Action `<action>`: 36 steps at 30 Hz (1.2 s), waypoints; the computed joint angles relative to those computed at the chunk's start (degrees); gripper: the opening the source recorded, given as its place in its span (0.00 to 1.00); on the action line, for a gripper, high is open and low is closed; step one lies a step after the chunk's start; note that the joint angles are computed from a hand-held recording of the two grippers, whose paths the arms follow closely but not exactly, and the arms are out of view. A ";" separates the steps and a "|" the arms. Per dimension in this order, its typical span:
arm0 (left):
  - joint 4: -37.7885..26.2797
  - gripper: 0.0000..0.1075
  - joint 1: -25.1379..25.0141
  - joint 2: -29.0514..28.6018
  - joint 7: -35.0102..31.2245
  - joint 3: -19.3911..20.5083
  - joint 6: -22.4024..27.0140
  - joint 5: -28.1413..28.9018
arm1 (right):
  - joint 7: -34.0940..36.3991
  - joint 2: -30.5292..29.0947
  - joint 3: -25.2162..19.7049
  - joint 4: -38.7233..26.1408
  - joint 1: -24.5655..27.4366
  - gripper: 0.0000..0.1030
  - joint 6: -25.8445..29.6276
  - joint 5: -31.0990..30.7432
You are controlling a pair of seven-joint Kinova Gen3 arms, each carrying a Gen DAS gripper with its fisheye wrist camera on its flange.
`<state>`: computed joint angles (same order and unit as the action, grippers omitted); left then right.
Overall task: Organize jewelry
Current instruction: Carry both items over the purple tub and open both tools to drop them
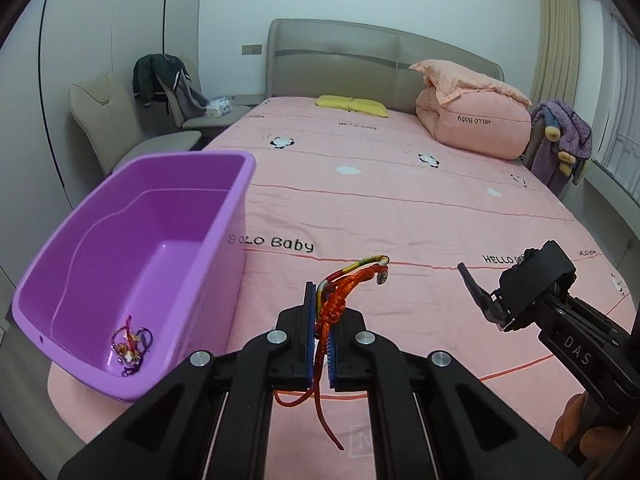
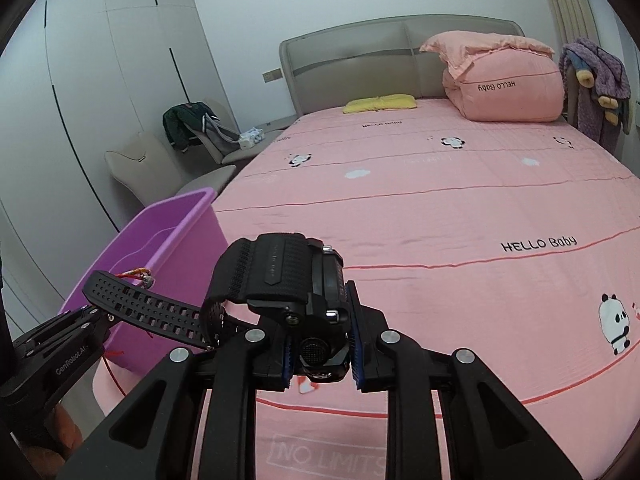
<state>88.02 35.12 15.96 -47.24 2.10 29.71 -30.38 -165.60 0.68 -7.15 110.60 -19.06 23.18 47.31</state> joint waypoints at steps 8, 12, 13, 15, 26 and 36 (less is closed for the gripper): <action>2.17 0.05 -4.51 -3.82 0.41 -1.81 -1.52 -2.93 | 3.72 5.48 0.50 -9.38 -5.53 0.20 0.47 -0.98; 3.52 0.05 -8.31 -4.98 -0.57 -1.78 -2.52 -2.80 | 8.61 9.22 1.33 -15.09 -8.41 0.20 0.74 -4.02; 3.74 0.05 -8.96 -5.10 -0.30 -2.18 -2.51 -3.36 | 9.98 10.28 1.44 -16.75 -9.15 0.20 1.07 -4.77; 4.03 0.05 -10.49 -5.23 -0.42 -2.33 -2.42 -3.44 | 12.47 12.09 1.69 -19.70 -10.43 0.20 1.88 -6.52; 3.50 0.05 -18.83 -3.78 -7.33 -2.44 -2.30 3.16 | 28.31 24.45 1.82 -38.10 -13.62 0.20 8.36 -19.35; 2.43 0.05 -21.83 -1.61 -13.52 -2.58 -1.14 10.76 | 37.76 33.28 5.63 -52.46 -16.91 0.20 19.09 -28.36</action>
